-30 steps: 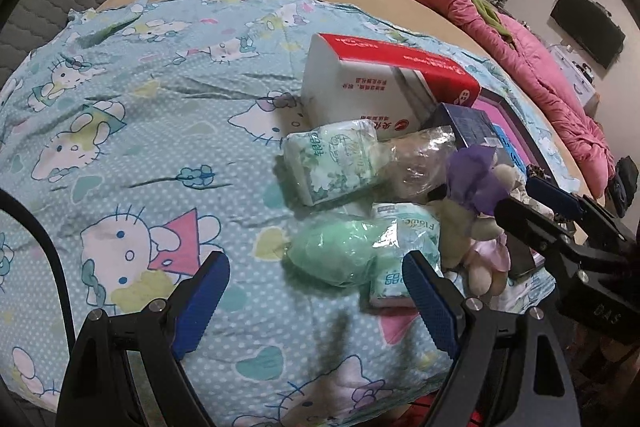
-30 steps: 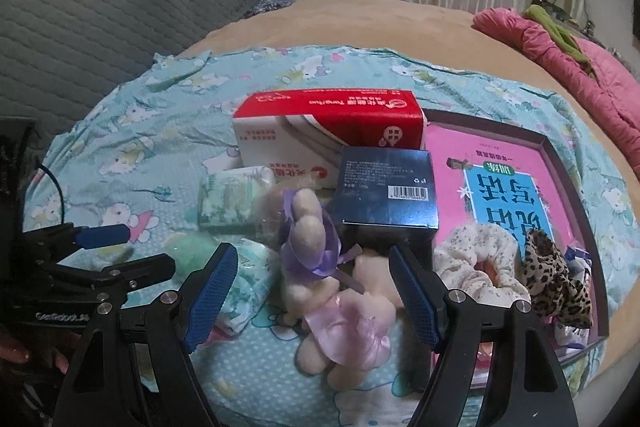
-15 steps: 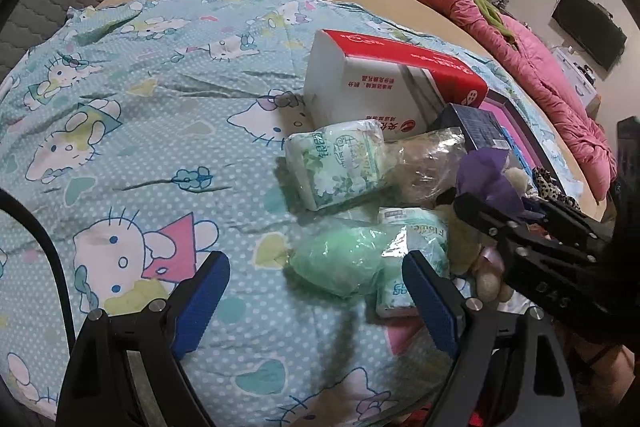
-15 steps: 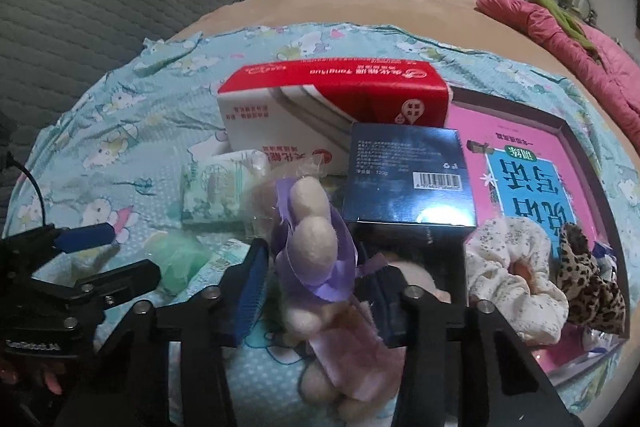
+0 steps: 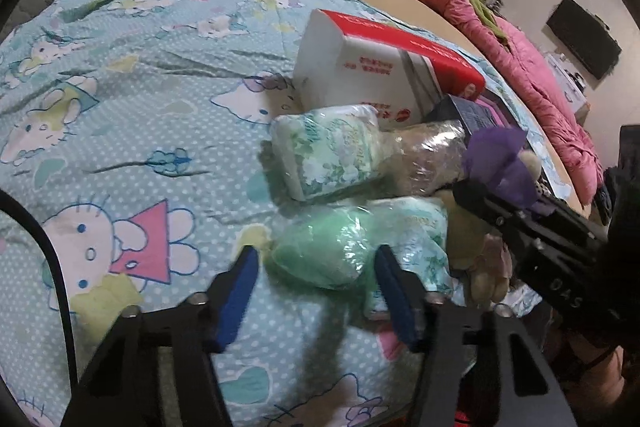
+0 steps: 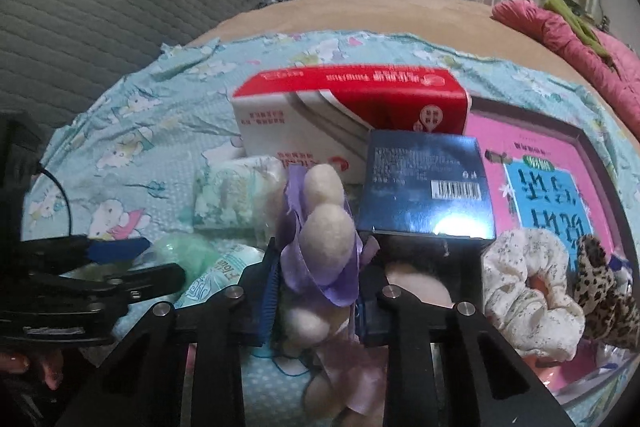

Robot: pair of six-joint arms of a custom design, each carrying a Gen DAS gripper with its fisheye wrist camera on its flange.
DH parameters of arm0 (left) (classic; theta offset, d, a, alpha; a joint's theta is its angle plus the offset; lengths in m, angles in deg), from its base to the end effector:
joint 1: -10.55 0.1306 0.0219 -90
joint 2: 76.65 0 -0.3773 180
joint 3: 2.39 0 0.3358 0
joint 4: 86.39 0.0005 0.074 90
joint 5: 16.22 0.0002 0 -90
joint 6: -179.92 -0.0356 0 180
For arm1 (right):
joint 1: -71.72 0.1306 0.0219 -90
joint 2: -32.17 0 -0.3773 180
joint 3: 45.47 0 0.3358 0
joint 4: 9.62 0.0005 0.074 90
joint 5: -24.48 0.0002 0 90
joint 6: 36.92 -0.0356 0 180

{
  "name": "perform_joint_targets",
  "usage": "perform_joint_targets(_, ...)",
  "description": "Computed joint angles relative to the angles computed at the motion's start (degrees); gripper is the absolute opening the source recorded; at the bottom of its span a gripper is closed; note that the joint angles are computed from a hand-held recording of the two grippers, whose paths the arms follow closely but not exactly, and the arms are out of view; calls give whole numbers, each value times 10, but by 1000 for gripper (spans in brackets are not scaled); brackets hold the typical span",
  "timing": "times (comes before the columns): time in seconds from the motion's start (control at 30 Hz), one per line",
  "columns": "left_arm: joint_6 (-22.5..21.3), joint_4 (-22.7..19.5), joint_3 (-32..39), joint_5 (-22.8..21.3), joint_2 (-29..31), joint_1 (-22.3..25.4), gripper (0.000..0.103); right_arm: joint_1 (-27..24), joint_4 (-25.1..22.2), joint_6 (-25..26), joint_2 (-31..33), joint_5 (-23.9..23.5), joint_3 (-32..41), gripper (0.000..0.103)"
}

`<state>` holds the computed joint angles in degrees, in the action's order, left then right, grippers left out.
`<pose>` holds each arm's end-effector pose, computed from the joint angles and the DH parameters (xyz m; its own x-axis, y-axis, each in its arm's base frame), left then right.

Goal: Organize soft objects
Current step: 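Grasp the plush bear with the right gripper while the left gripper grasps the green wrapped sponge, then carry the plush bear and green sponge over the pink book tray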

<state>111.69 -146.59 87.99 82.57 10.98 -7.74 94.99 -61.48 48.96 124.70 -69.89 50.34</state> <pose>0.3782 -0.1313 0.4315 -0.8872 -0.0928 -0.4519 0.0637 0.9456 -0.3192 0.4089 0.1783 0.4445 -0.7187 -0.2311 -0.6558 -0.3896 0.9150 0.1045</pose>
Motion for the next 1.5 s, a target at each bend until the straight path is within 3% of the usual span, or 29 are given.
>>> perform_joint_targets(0.37,-8,12,-6,-4,-18,-2,34,5,-3,2,-16,7,0,30)
perform_joint_targets(0.57,-13,13,-4,-14,-25,-5,30,3,1,-2,-22,-3,-3,30)
perform_joint_targets(0.97,-8,15,-8,-3,-34,-1,27,-12,9,-17,-36,-23,-6,30)
perform_joint_targets(1.5,-1,-2,38,-30,-43,-17,27,-39,38,-42,-61,-59,-2,30)
